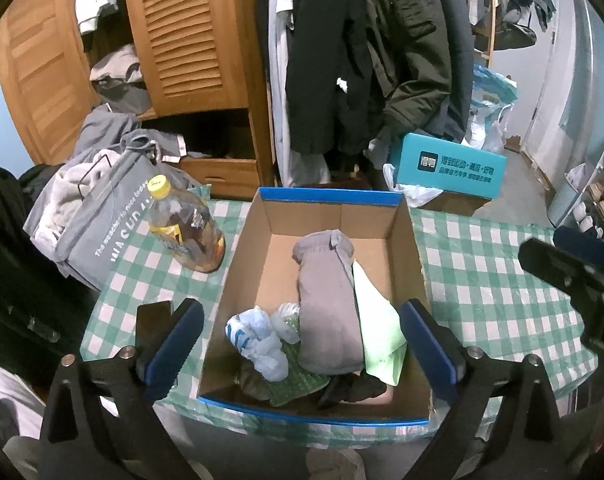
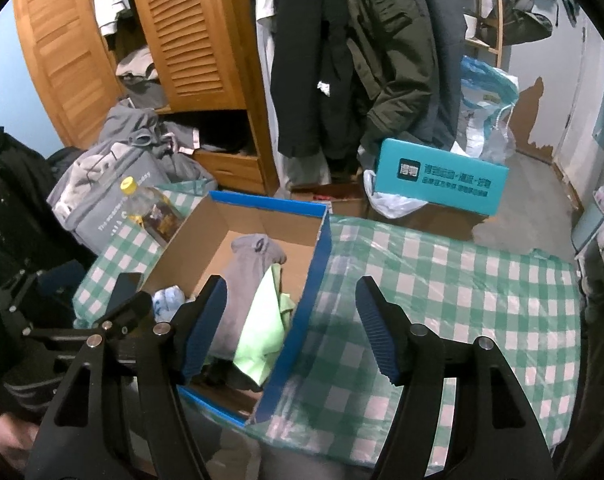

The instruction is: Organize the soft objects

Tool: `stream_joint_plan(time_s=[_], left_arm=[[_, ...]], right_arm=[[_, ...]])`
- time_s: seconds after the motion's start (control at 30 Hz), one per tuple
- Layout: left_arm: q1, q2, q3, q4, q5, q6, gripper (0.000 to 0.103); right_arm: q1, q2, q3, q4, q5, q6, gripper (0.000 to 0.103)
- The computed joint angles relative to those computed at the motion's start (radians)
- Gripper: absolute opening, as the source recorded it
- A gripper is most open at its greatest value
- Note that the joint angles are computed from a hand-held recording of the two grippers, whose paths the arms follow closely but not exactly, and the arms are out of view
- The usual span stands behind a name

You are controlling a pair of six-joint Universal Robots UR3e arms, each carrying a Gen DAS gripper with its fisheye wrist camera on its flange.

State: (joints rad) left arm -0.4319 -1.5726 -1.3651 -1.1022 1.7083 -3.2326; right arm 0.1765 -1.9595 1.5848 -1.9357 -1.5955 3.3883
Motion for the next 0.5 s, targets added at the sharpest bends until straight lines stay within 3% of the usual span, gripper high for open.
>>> stream_joint_plan(time_s=[0.5], left_arm=[[-0.067,-0.021,0.044,-0.004,0.026,-0.005,0.102]], right_arm=[[-0.037,-0.126,0.1,0.011,-0.017,-0.04,0.066]])
